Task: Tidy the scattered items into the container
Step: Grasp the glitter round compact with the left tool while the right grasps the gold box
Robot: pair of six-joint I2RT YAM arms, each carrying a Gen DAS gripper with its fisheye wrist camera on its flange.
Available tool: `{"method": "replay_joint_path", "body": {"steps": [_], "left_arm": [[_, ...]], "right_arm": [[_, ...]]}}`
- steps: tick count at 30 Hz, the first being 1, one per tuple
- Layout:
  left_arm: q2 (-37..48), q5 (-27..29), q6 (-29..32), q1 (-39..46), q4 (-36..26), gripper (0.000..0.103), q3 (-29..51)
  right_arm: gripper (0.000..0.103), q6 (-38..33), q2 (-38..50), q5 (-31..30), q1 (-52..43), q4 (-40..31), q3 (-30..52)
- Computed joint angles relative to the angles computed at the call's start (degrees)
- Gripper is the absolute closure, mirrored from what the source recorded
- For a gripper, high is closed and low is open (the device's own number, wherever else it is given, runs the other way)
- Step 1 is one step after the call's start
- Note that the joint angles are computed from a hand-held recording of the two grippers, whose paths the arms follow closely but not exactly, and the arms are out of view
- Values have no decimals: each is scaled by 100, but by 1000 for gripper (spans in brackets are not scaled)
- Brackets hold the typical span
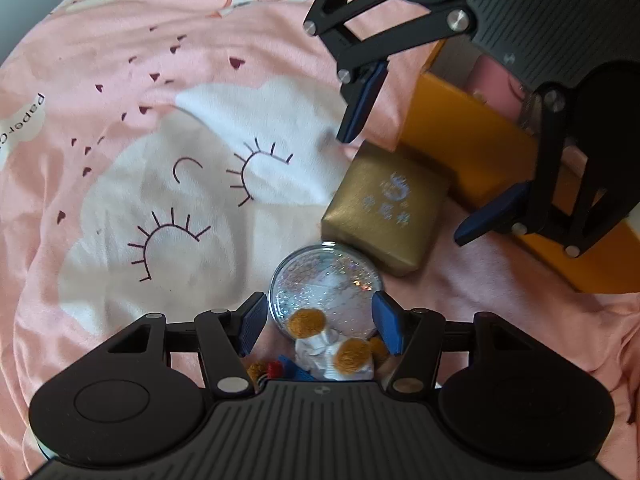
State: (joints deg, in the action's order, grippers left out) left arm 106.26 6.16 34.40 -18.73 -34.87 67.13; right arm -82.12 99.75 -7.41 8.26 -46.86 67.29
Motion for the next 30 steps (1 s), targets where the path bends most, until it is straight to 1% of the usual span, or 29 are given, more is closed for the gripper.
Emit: {"method": "replay_joint_path", "body": {"steps": [3, 4, 5, 7, 9, 10, 13, 14, 18, 22, 30], "left_arm": [[277, 73, 7, 62, -96, 35, 189], [365, 102, 17, 76, -130, 32, 249], [448, 126, 41, 84, -173, 26, 311], [568, 140, 109, 84, -213, 24, 404], [694, 155, 145, 87, -347, 23, 566], [749, 155, 138, 89, -412, 22, 645], [835, 109, 34, 63, -498, 21, 762], [839, 68, 6, 40, -480, 19, 754], [806, 0, 29, 10, -268, 16, 587], [836, -101, 54, -31, -1, 16, 404], [583, -1, -47, 85, 119, 17, 220]], "right_arm": [[22, 48, 139, -5, -6, -14, 82], [22, 83, 178, -9, -6, -11, 101], [22, 125, 222, -10, -5, -22, 130], [22, 180, 303, -36, -10, -54, 173], [24, 267, 350, -44, 6, -58, 180], [28, 329, 374, -42, 19, -36, 174], [32, 559, 404, -17, 67, 139, 93], [33, 634, 412, -14, 78, 202, 66], [33, 642, 367, -86, 55, 243, 6], [34, 628, 265, -103, 61, 350, -123], [35, 609, 30, -205, 50, 434, -297]]}}
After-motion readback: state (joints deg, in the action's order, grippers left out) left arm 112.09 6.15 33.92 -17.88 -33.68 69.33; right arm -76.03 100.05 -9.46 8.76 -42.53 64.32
